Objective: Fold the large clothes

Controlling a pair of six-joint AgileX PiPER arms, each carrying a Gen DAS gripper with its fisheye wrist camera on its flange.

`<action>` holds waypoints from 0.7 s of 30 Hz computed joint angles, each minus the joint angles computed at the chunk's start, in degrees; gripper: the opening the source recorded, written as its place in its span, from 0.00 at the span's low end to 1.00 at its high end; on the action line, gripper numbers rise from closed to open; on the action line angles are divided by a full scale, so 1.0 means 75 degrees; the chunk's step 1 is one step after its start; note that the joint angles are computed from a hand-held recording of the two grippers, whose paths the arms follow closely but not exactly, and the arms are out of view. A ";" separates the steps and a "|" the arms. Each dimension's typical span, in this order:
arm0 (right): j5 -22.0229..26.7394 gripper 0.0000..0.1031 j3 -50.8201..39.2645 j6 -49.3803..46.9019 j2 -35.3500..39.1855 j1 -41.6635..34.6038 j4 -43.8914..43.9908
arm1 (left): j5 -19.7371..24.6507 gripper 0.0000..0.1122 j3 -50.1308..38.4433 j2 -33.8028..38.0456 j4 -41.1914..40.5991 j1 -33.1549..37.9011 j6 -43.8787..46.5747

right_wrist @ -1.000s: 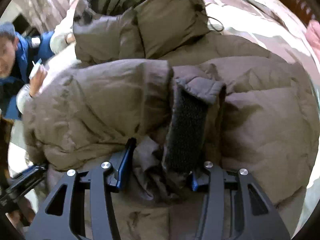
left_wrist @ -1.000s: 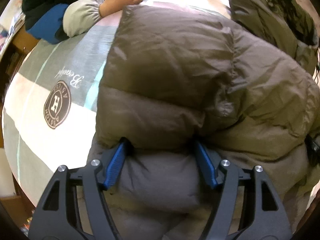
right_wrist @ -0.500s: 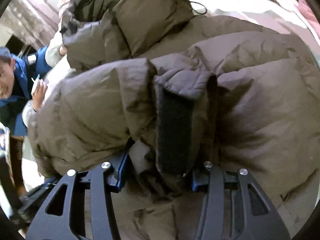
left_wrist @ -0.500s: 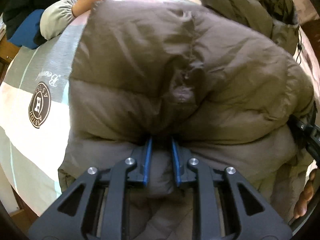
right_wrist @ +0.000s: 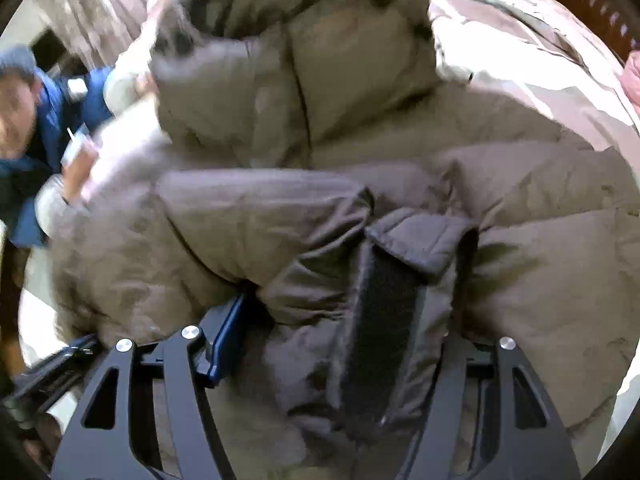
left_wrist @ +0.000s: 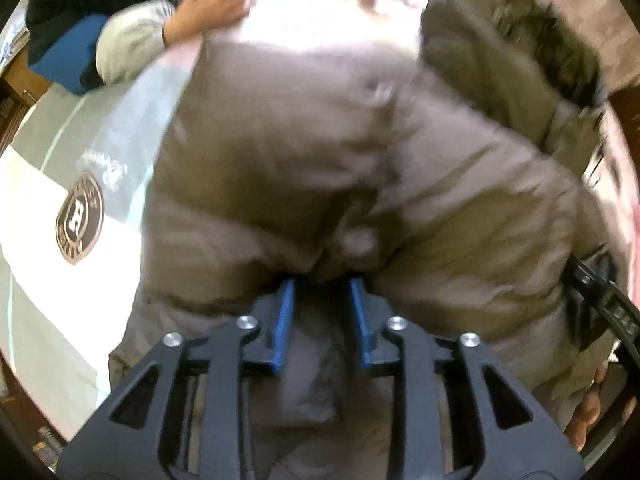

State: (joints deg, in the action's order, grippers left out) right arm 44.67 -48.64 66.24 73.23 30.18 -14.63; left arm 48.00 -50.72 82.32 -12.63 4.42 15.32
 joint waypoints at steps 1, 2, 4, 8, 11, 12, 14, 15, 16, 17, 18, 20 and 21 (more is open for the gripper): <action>-0.0105 0.62 0.0075 0.0255 -0.0260 0.0037 -0.0170 | -0.0057 0.31 -0.0041 -0.0015 0.0021 0.0015 -0.0091; -0.0124 0.62 0.0069 0.0204 -0.0314 0.0005 -0.0072 | -0.0025 0.32 -0.0086 0.0034 0.0064 0.0013 -0.0183; 0.0187 0.62 -0.0040 -0.0130 -0.0002 -0.0014 0.0220 | 0.0081 0.32 -0.0126 0.0384 0.0120 0.0171 -0.0213; 0.0245 0.62 0.0147 -0.0497 0.0666 0.0046 0.0596 | 0.0084 0.32 -0.0173 0.0624 0.0432 0.0113 -0.0372; 0.0505 0.62 0.0085 -0.0428 -0.0107 0.0173 0.0686 | 0.0077 0.32 -0.0204 0.0181 0.0225 0.0148 -0.0285; 0.0543 0.62 0.0072 -0.0372 -0.0472 0.0279 0.0675 | 0.0191 0.32 -0.0241 0.0009 0.0154 0.0343 0.0033; 0.0881 0.62 -0.0049 -0.0361 -0.0723 0.0513 0.0728 | 0.0218 0.33 -0.0168 -0.0264 0.0322 0.0313 0.0169; 0.1023 0.62 -0.0085 -0.0409 -0.0808 0.0652 0.0826 | 0.0283 0.33 -0.0142 -0.0301 0.0461 0.0294 0.0179; 0.1022 0.62 0.0008 -0.0462 -0.0895 0.0748 0.0942 | 0.0383 0.33 -0.0103 -0.0315 0.0601 0.0235 0.0119; 0.1031 0.62 0.0028 -0.0678 -0.0813 0.0775 0.1127 | 0.0497 0.33 -0.0145 -0.0317 0.0760 0.0019 -0.0140; 0.1176 0.62 0.0000 -0.0769 -0.0570 0.0865 0.1147 | 0.0505 0.33 0.0023 -0.0382 0.1000 -0.0156 -0.0314; 0.1350 0.62 0.0112 -0.0863 -0.0080 0.1007 0.1145 | 0.0237 0.34 0.0324 -0.0234 0.1691 -0.0579 -0.0717; 0.1162 0.62 0.0300 -0.1084 0.0018 0.0915 0.1324 | 0.0128 0.34 0.0310 -0.0114 0.1695 -0.0479 -0.0559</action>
